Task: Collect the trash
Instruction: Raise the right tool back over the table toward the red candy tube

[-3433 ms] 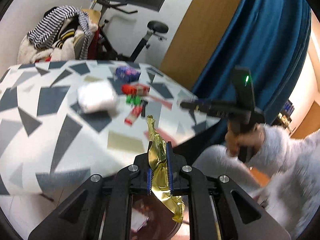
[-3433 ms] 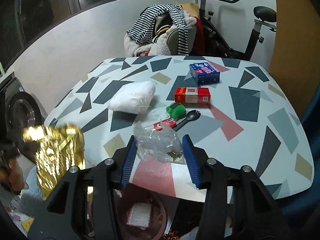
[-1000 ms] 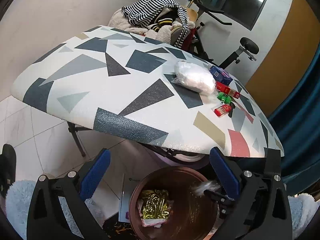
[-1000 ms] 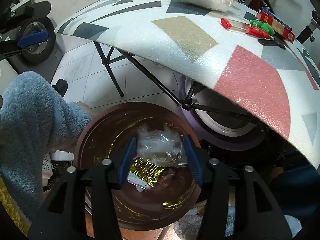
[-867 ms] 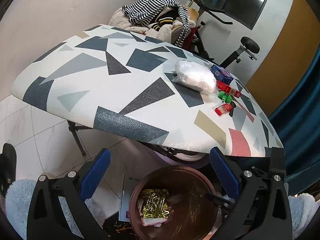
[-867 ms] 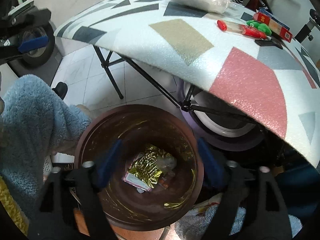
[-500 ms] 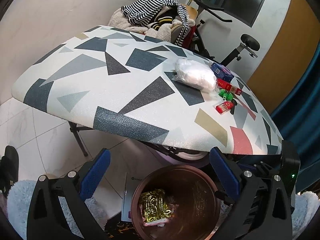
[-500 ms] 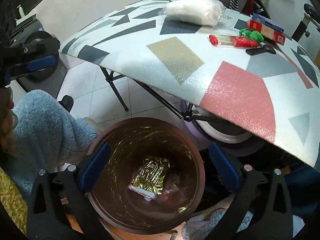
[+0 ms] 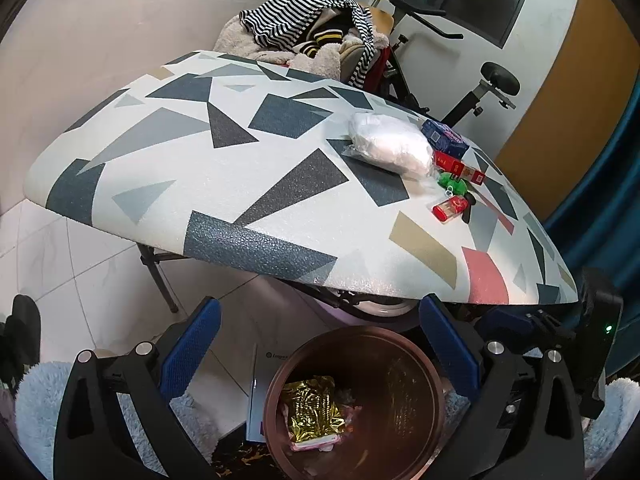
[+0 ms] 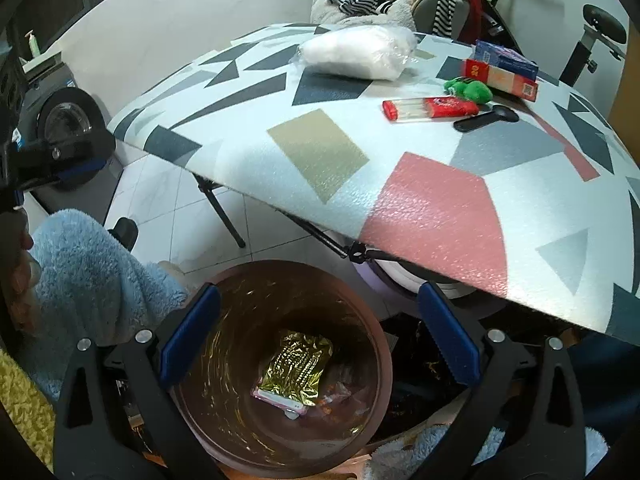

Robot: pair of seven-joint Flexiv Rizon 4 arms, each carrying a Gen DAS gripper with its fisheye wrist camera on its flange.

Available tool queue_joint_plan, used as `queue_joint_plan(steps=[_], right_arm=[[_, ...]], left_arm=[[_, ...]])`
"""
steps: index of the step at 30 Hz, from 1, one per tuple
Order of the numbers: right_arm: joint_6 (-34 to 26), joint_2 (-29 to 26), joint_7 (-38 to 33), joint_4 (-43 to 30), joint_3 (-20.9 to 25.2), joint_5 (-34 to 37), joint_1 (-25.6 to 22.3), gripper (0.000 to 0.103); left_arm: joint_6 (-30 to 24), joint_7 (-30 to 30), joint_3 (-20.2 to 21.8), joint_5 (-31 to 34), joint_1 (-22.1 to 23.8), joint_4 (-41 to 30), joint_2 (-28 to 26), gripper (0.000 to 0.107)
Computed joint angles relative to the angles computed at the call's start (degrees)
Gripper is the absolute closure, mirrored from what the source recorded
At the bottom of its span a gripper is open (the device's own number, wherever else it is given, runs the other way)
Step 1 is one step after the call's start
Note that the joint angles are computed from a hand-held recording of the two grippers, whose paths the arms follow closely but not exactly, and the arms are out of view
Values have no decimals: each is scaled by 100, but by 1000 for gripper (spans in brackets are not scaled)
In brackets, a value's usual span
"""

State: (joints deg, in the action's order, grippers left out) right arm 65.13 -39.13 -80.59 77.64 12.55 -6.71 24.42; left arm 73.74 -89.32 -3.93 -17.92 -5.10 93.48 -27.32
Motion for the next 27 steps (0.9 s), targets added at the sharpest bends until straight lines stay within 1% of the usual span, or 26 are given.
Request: queue_joint_plan(steps=[2, 4, 6, 8, 11, 14, 17, 18, 19, 20, 21, 23, 25, 26, 27], right_arm=[[74, 27, 65, 17, -40, 9, 4, 6], [181, 59, 162, 25, -90, 5, 2, 6], [309, 80, 256, 18, -132, 2, -23, 6], [381, 81, 361, -29, -158, 10, -67, 6], [332, 35, 469, -192, -148, 40, -154, 6], [361, -29, 447, -359, -221, -68, -181, 6], [-158, -237, 50, -888, 93, 98, -408, 6], [-360, -352, 112, -1129, -19, -106, -352, 6], [-529, -409, 6, -1316, -223, -2, -226, 6], [-840, -608, 36, -1690, -241, -180, -220, 6], [-1016, -716, 64, -1917, -300, -191, -172, 6], [-1319, -970, 56, -2416, -323, -130, -144, 6], [-1704, -1363, -3, -3150, -308, -36, -115, 6], [-1856, -1494, -54, -3413, -398, 65, -58, 6], [-2127, -1747, -83, -3862, -345, 3, -47, 6]], left_arm=[[-20, 51, -12, 29, 4, -49, -21, 10], [143, 331, -216, -81, 130, -15, -21, 10], [237, 497, -294, -139, 155, -44, -46, 10], [205, 588, -284, -145, 132, -165, -102, 10], [106, 726, -326, -209, 149, -373, -207, 10], [-15, 790, -295, -216, 123, -649, -337, 10], [-83, 796, -317, -298, 133, -841, -444, 10], [-115, 780, -311, -317, 132, -899, -476, 10], [-174, 743, -285, -322, 121, -986, -522, 10], [-229, 698, -252, -316, 106, -1072, -566, 10], [-260, 669, -242, -321, 106, -1131, -598, 10], [-267, 635, -243, -331, 112, -1174, -626, 10], [-300, 618, -228, -319, 120, -1201, -644, 10], [-322, 600, -206, -298, 112, -1211, -649, 10], [-349, 585, -185, -277, 111, -1217, -653, 10]])
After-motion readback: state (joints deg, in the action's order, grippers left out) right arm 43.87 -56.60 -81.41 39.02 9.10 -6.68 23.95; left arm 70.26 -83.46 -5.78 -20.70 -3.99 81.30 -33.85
